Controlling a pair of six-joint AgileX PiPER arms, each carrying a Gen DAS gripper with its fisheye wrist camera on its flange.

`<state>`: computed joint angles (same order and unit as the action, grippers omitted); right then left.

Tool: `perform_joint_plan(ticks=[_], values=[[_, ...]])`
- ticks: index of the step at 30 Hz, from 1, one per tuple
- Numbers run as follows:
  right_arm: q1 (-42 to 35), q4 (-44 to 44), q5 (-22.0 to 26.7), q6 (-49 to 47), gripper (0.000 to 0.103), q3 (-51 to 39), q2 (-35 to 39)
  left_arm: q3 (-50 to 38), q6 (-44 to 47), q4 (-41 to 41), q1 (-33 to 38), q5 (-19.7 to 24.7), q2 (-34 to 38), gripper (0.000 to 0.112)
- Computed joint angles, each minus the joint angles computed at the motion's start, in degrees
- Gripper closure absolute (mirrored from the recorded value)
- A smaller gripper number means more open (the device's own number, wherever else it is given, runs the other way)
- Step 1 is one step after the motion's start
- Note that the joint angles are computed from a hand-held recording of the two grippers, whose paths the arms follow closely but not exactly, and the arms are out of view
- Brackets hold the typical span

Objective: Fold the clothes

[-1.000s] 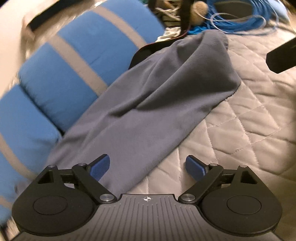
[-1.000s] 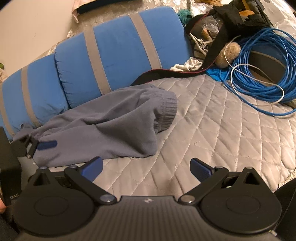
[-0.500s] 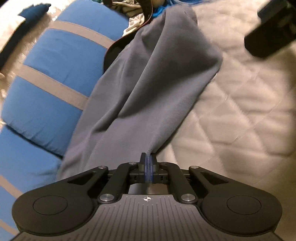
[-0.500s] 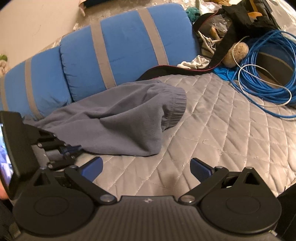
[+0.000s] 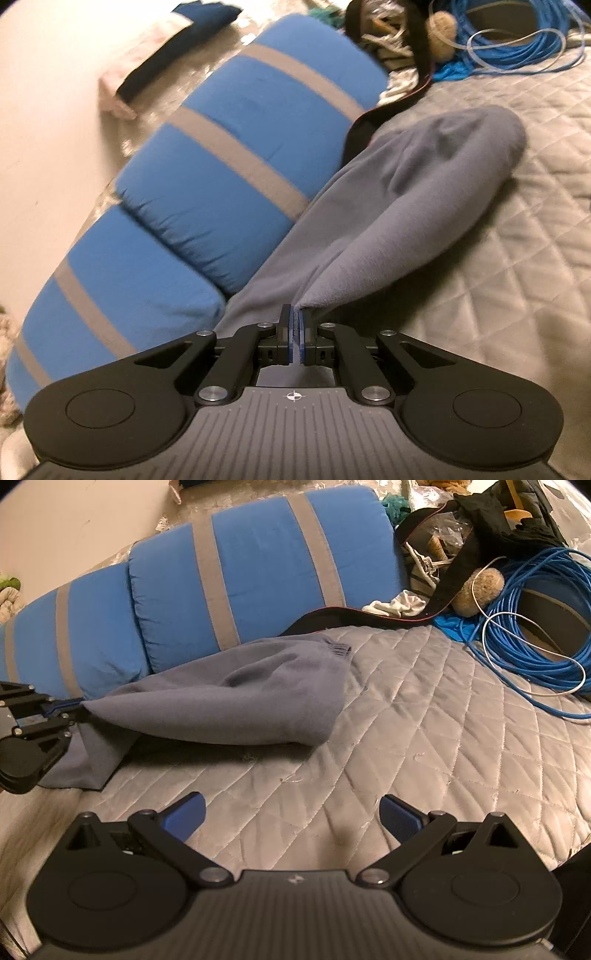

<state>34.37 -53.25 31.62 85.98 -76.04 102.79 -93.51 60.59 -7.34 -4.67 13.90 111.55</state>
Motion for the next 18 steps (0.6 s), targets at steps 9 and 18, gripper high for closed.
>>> perform_joint_plan(ticks=[9, 18], values=[[-0.5, 0.3, -2.9, 1.2, 0.000, 1.4, -0.6, -4.4, -25.9, 24.8, 0.3, 2.4, 2.0, 0.109], [-9.9, 21.6, -18.1, -13.5, 0.000, -1.9, 2.5, -3.7, -31.3, 29.9, -0.4, 1.9, 1.9, 0.109]])
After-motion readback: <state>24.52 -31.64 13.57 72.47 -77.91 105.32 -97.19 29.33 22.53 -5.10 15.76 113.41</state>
